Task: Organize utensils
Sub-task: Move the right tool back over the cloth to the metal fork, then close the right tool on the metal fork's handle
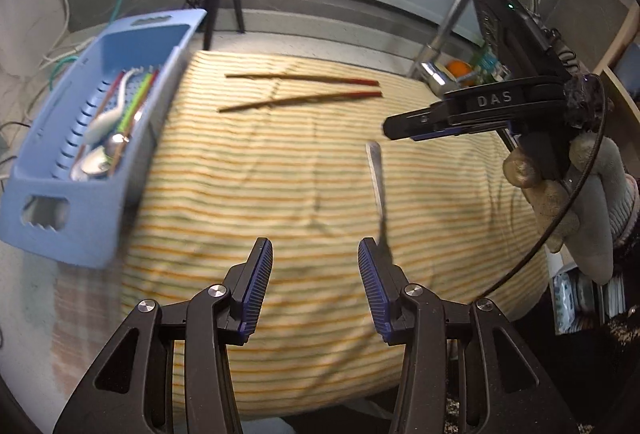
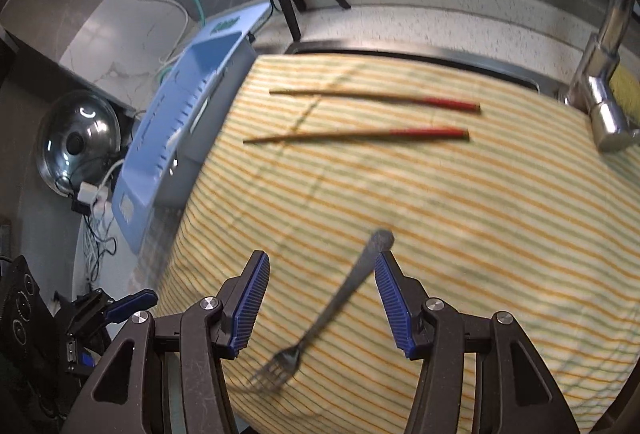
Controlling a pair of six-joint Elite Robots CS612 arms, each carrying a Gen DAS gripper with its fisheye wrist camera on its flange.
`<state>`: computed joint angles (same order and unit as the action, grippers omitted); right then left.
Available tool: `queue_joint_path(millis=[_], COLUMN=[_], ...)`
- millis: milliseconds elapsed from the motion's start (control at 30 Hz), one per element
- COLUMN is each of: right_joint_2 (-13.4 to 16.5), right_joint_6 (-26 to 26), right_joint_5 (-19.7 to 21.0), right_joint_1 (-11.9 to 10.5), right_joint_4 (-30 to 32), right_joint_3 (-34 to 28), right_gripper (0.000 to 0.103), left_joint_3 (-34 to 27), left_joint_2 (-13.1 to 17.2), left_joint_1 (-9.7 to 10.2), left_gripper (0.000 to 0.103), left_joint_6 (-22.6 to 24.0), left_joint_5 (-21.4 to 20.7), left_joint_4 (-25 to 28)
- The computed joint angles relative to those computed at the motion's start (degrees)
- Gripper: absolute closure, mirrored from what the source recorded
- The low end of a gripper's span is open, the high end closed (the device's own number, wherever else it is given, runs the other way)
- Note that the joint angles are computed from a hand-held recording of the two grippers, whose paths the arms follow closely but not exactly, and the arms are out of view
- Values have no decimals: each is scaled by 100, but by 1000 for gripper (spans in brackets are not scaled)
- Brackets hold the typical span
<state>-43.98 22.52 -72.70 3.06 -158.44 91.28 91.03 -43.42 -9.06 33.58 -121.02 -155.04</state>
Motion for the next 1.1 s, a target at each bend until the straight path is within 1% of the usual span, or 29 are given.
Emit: queue_joint_path(millis=[100, 233, 333, 367, 500, 567, 633, 700, 733, 800, 867, 967, 1100], right_joint_2=[-15, 15, 58, 75, 136, 158, 178, 202, 212, 232, 242, 240, 238], right_joint_6=[-179, -344, -252, -225, -144, -37, 23, 77, 99, 94, 107, 109, 203], right_joint_5=[45, 167, 399, 446, 412, 478, 441, 432, 437, 406, 322, 258, 299], right_joint_1=[33, 74, 61, 63, 92, 81, 86, 86, 89, 109, 142, 160, 158], right_joint_4=[73, 330, 456, 515, 742, 817, 895, 958, 992, 1081, 1128, 1149, 1142], right_joint_3=[118, 155, 146, 126, 23, -9, -56, -112, -140, -199, -231, -243, -218], right_gripper=[52, 52, 58, 63, 74, 74, 76, 77, 78, 80, 81, 82, 89], left_joint_3=[238, 429, 509, 537, 620, 645, 696, 703, 703, 704, 722, 737, 744], left_joint_2=[-74, -96, -75, -66, -23, -8, -3, 11, 23, 40, 56, 58, 62], left_joint_1=[-59, -137, -183, -194, -240, -246, -251, -246, -241, -240, -248, -255, -260], left_gripper=[60, 60, 60, 60, 60, 61, 62, 62, 63, 71, 75, 82, 82], left_joint_6=[24, 39, 0, -11, -121, -145, -162, -149, -157, -169, -199, -185, -187], left_joint_5=[-18, -14, -21, -32, 54, 70, 133, 145, 145, 157, 184, 142, 100], left_joint_4=[-17, -24, -77, -122, -412, -536, -717, -766, -793, -826, -921, -926, -962])
